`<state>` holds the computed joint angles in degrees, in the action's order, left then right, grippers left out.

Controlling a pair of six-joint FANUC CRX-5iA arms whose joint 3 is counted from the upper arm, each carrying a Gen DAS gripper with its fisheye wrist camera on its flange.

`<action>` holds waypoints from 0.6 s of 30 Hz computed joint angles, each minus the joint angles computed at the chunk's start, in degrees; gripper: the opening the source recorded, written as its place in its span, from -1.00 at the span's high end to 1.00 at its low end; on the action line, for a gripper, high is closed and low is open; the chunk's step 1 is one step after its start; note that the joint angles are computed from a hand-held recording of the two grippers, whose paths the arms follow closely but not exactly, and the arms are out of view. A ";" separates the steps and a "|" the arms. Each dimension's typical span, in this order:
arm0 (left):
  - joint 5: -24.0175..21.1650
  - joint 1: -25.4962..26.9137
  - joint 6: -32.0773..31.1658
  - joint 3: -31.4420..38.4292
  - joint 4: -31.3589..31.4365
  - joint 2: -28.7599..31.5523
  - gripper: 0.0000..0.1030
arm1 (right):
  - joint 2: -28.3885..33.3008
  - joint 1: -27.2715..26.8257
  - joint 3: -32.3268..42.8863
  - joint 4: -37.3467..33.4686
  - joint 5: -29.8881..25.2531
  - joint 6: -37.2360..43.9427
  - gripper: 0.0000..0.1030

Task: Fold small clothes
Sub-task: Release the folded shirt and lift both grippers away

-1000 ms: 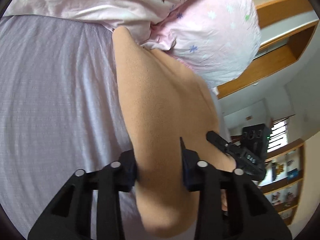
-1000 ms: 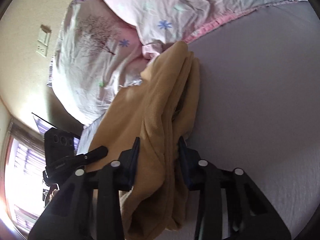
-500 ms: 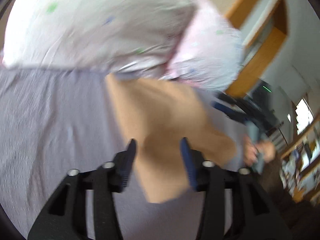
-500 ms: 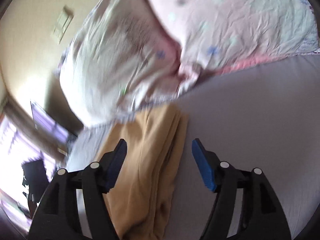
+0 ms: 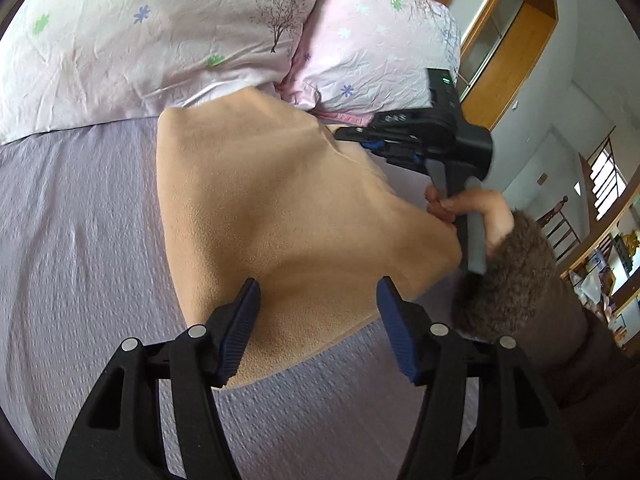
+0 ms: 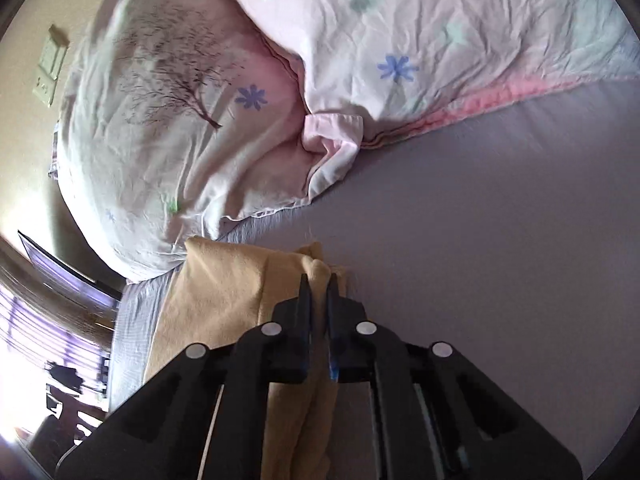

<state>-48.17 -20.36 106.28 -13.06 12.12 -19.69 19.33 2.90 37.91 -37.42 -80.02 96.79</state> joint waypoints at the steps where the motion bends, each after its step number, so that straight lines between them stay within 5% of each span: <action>1: 0.63 -0.03 0.40 -0.72 0.09 -1.22 -0.21 | -1.37 -1.29 -0.96 -2.29 0.20 1.41 0.21; 2: 1.26 -0.53 1.52 -1.27 -0.65 -2.22 -0.23 | -2.84 -4.05 -2.34 -7.59 -0.46 4.31 -0.28; 4: 1.00 -1.73 5.41 -1.32 -4.23 -4.38 -0.58 | -6.42 -10.25 -5.30 -19.76 -5.74 10.90 -0.45; 7: -4.28 -7.33 18.13 2.34 -17.61 -6.07 -0.87 | -11.35 -13.91 -10.32 -25.23 -12.42 17.64 -0.58; 10: -12.03 -13.24 28.33 6.53 -27.31 -5.15 -0.97 | -19.13 -12.21 -17.93 -16.94 -8.39 19.68 -0.96; 14: -23.30 -19.44 37.00 11.60 -33.63 -1.06 -0.97 | -31.08 -1.36 -31.32 5.45 8.17 15.12 -0.96; 18: -28.20 -21.30 38.02 14.37 -34.90 3.16 -0.97 | -32.36 0.81 -35.91 8.31 7.69 15.49 -0.96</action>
